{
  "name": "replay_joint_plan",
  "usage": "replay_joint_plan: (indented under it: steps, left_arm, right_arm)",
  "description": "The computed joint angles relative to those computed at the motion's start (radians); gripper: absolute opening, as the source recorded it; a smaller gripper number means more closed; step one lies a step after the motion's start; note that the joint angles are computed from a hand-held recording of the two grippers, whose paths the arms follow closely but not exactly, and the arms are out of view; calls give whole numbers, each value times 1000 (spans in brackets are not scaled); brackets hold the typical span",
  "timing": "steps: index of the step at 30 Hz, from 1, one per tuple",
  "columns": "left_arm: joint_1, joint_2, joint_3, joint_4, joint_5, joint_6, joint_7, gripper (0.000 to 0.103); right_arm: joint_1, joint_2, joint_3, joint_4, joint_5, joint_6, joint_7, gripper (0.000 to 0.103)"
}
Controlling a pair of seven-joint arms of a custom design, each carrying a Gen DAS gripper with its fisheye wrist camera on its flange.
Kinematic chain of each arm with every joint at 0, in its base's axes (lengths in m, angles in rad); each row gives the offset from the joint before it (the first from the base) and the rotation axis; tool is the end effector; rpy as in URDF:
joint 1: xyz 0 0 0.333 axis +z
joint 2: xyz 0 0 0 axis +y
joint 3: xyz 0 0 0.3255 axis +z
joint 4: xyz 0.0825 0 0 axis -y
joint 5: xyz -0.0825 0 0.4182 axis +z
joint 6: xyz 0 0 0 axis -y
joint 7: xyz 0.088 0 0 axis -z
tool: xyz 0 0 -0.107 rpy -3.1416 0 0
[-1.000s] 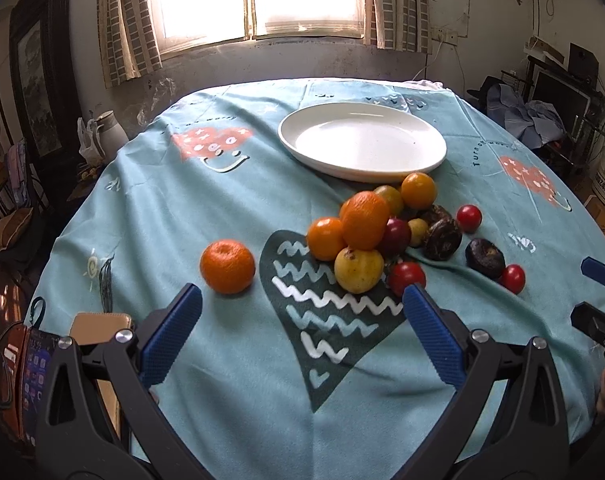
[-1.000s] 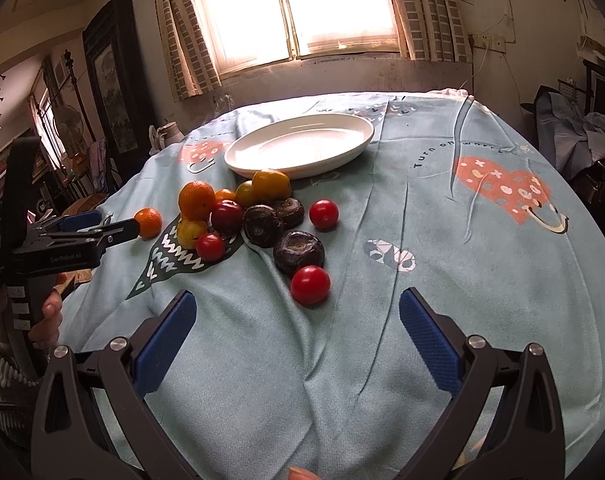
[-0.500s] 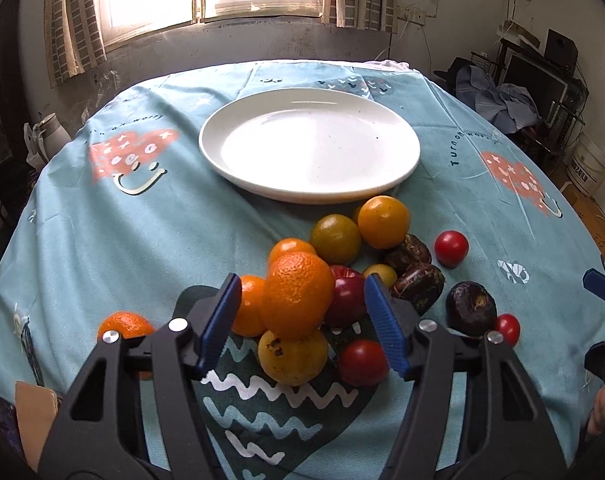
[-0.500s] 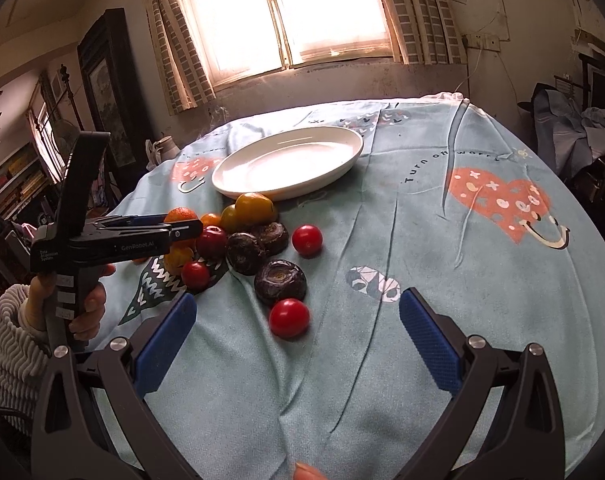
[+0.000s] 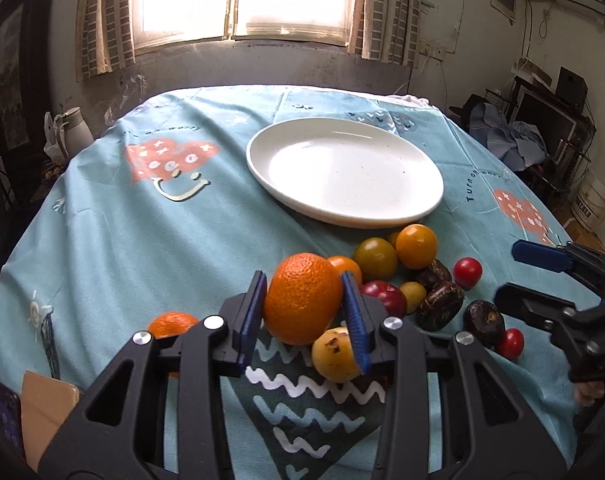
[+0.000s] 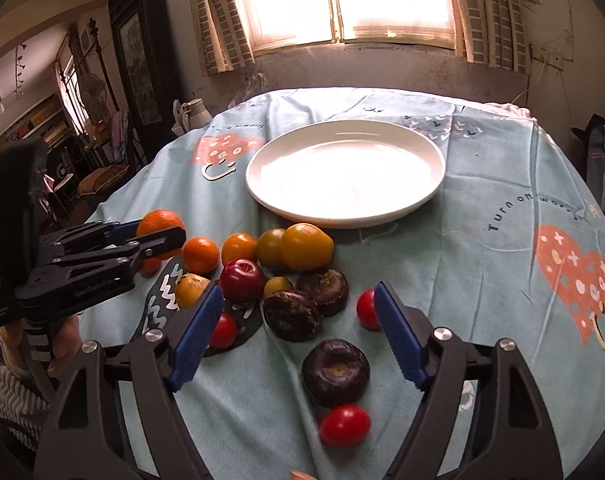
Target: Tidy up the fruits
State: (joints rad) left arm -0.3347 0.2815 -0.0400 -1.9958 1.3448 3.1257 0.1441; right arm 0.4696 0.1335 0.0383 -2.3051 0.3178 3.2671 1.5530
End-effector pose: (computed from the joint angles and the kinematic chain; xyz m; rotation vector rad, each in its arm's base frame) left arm 0.5620 -0.3100 0.3595 -1.5108 2.0044 -0.9748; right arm 0.5335 0.2605 0.3681 -1.8179 1.5007 -0.4211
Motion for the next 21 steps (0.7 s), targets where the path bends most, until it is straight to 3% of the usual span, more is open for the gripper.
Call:
replay_joint_plan:
  steps: [2, 4, 6, 8, 12, 19, 21]
  left_arm:
    - [-27, -24, 36, 0, 167, -22, -166, 38]
    - [-8, -32, 26, 1, 262, -23, -268, 38]
    - [24, -23, 7, 14, 322, 8, -336, 38]
    - [54, -9, -16, 18, 270, 29, -279, 38]
    - [95, 4, -58, 13, 190, 48, -176, 38]
    - [109, 28, -92, -13, -96, 38, 132, 38]
    - [135, 35, -131, -13, -200, 28, 240, 38]
  right_arm:
    - [-90, 56, 70, 73, -75, -55, 54, 73]
    - [-65, 102, 42, 137, -27, -103, 22, 67]
    - [-133, 133, 110, 181, 48, -137, -32, 61]
    - [-228, 159, 207, 211, 128, -156, -104, 56]
    - [-269, 197, 253, 253, 211, -173, -176, 46]
    - [-412, 223, 425, 275, 458, -164, -419, 44]
    - [-487, 206, 514, 262, 571, -125, -531, 44]
